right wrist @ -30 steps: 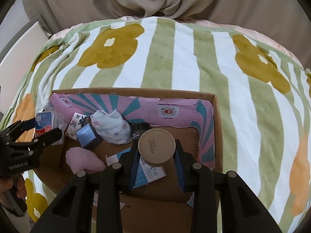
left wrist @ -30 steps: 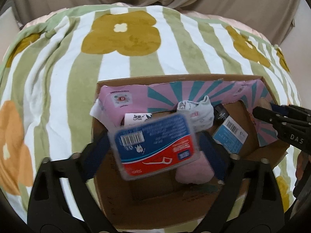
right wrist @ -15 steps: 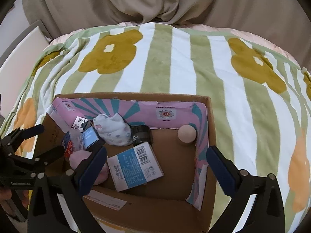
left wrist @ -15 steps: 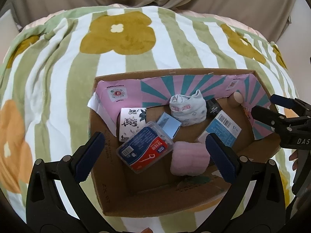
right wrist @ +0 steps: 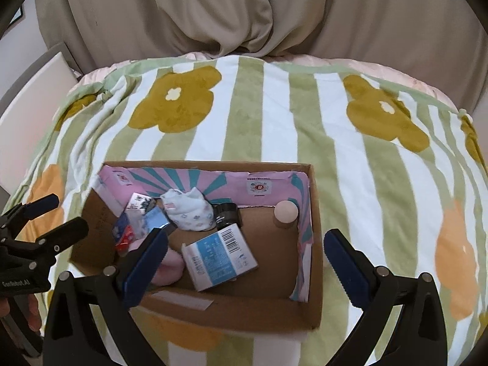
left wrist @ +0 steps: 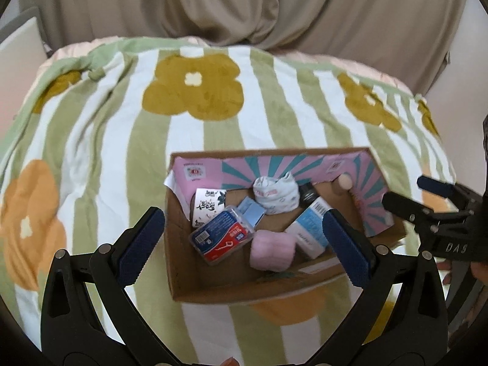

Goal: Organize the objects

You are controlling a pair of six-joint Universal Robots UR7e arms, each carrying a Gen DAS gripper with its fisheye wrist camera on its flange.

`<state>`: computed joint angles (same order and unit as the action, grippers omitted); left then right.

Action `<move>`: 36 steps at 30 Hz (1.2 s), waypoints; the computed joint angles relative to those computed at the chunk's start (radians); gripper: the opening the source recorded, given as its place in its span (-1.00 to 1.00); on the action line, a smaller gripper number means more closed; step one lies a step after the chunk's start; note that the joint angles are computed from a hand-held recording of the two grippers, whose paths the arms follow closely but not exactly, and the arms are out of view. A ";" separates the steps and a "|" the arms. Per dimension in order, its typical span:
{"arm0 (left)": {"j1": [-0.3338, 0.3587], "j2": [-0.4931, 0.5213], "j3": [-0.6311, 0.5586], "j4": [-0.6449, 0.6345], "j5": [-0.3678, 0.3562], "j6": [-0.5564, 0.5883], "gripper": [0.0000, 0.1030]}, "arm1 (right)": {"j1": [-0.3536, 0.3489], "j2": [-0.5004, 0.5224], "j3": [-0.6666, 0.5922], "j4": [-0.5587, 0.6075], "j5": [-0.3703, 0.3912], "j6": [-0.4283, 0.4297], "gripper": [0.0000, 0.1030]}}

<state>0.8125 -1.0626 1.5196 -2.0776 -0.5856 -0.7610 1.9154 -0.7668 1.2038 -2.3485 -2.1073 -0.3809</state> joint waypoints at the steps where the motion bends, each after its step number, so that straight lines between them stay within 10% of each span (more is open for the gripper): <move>1: -0.014 -0.007 -0.001 0.015 0.012 -0.016 1.00 | 0.006 -0.009 0.003 0.007 0.000 0.009 0.98; 19: -0.238 -0.117 0.011 0.511 0.089 -0.529 1.00 | 0.124 -0.229 0.192 -0.016 -0.078 0.092 0.98; 36: -0.247 -0.136 0.041 0.482 0.079 -0.527 1.00 | 0.130 -0.260 0.238 -0.054 -0.083 0.092 0.98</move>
